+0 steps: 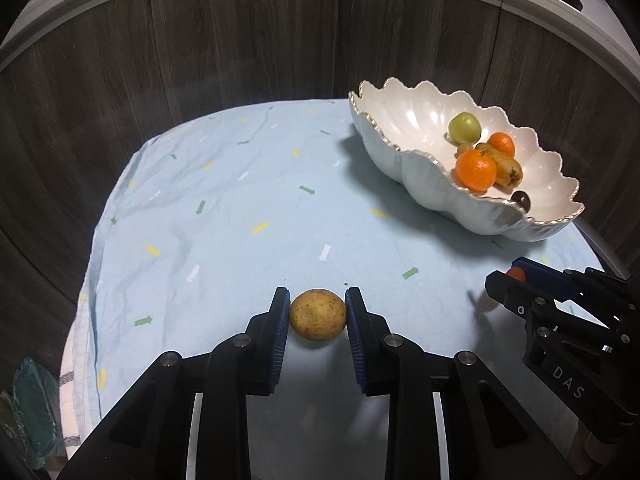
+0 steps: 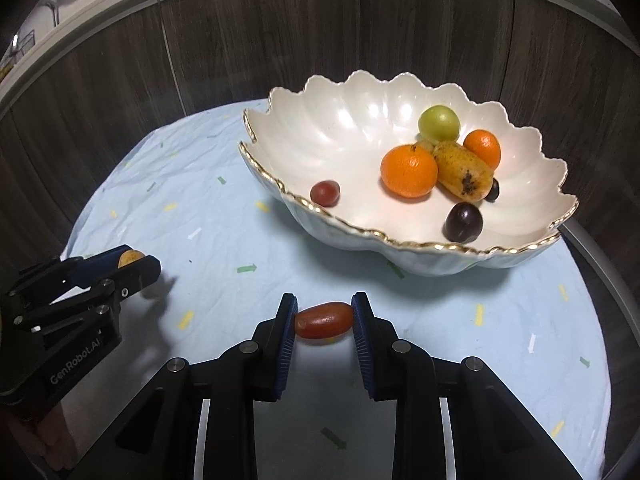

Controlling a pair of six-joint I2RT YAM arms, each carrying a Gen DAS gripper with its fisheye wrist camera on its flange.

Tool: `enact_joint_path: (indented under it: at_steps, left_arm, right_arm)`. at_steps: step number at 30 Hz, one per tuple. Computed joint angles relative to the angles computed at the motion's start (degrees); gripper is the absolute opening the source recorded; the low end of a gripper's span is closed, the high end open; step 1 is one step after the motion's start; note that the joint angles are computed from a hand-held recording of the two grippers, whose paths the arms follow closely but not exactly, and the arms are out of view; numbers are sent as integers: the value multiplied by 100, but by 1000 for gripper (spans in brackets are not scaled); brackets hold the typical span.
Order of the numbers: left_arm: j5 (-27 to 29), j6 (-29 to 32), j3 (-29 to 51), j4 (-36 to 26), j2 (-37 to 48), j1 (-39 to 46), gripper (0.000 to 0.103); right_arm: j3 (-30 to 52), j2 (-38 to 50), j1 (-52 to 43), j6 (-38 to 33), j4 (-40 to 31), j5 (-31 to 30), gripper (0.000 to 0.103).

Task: Organize fruits
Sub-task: 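Carry the brown fruit and red date over the white bowl with both tools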

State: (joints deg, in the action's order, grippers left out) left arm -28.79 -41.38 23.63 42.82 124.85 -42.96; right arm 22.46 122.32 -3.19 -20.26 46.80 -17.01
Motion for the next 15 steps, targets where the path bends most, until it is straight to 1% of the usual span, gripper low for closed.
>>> enact_joint_path:
  at_steps: [7, 15]
  left_arm:
    - [-228, -191, -64, -523, -545, -309, 28]
    - [-417, -306, 61, -1305, -1154, -582, 28]
  right_arm:
    - [-235, -592, -146, 11, -205, -192, 29]
    - [-344, -1364, -402, 21, -720, -479, 29]
